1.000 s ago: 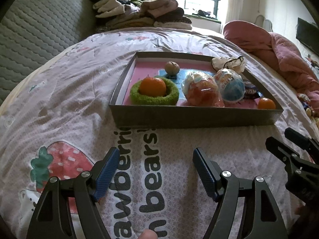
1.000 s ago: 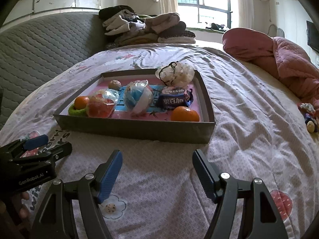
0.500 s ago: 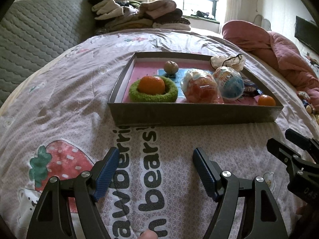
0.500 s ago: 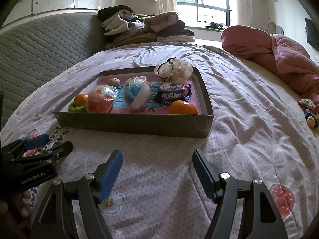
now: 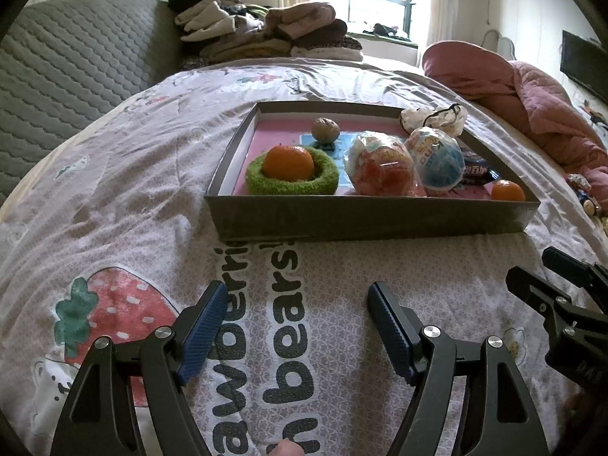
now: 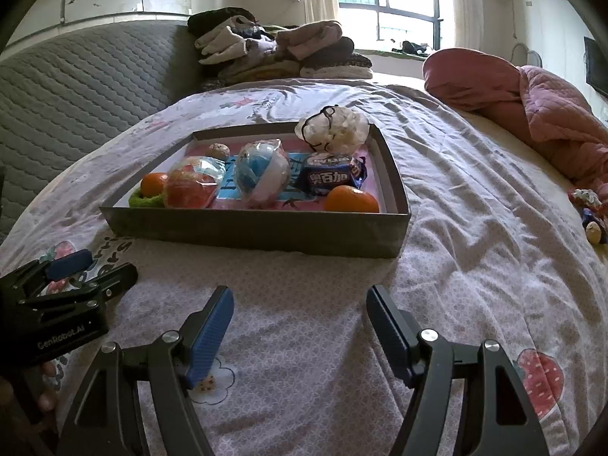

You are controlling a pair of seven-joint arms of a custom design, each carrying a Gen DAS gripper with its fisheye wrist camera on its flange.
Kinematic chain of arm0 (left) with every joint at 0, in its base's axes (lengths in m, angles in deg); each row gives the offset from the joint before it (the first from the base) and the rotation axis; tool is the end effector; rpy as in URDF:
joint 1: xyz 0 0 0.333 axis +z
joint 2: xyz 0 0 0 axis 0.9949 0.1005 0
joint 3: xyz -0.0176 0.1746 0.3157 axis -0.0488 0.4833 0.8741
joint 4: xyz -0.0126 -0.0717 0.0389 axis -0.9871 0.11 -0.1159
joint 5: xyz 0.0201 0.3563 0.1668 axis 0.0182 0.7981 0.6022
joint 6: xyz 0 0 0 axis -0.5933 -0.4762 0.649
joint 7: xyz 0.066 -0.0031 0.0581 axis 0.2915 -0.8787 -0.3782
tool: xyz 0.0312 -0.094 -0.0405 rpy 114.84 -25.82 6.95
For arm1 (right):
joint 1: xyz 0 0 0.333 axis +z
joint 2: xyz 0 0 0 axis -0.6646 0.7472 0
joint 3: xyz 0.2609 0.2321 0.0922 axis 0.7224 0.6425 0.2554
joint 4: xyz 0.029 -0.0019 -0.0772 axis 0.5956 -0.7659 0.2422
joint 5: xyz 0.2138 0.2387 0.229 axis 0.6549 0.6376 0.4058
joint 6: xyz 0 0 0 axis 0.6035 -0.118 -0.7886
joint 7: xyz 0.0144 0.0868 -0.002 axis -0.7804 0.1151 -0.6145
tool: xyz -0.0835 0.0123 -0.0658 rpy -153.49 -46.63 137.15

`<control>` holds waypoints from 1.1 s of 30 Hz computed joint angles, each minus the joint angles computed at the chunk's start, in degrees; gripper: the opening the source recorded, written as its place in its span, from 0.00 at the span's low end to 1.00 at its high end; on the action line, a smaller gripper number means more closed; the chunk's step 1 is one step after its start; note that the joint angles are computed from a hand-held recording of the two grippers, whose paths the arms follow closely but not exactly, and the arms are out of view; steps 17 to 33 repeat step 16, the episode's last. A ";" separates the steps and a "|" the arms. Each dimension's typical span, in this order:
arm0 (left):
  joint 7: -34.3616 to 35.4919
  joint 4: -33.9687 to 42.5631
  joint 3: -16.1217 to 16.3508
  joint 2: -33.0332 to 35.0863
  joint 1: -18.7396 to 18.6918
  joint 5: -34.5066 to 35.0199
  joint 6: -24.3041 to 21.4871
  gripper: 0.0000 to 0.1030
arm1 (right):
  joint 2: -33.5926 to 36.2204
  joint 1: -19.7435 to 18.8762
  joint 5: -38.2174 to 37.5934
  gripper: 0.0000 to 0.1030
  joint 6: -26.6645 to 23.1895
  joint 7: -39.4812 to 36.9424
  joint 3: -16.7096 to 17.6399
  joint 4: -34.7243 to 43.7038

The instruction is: Organize objects

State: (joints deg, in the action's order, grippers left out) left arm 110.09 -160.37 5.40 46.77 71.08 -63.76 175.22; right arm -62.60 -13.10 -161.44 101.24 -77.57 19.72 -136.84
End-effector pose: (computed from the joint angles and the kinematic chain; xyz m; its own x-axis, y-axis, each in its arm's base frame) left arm 0.5326 -0.2043 0.3288 -0.3773 -0.9259 0.0200 -0.6693 0.2576 -0.6969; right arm 0.4559 0.3247 0.3219 -0.2477 -0.9671 -0.0584 -0.6488 0.2103 -0.7313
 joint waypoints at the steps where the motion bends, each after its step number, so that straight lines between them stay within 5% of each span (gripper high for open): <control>1: -0.07 0.00 -0.10 0.06 0.12 0.11 0.12 0.75 | 0.05 -0.04 0.23 0.70 0.05 -0.18 -0.01 0.03; 33: -1.25 -0.04 -1.48 0.41 1.96 2.13 0.37 0.75 | 0.80 0.08 1.21 0.70 0.60 -1.12 -0.43 0.55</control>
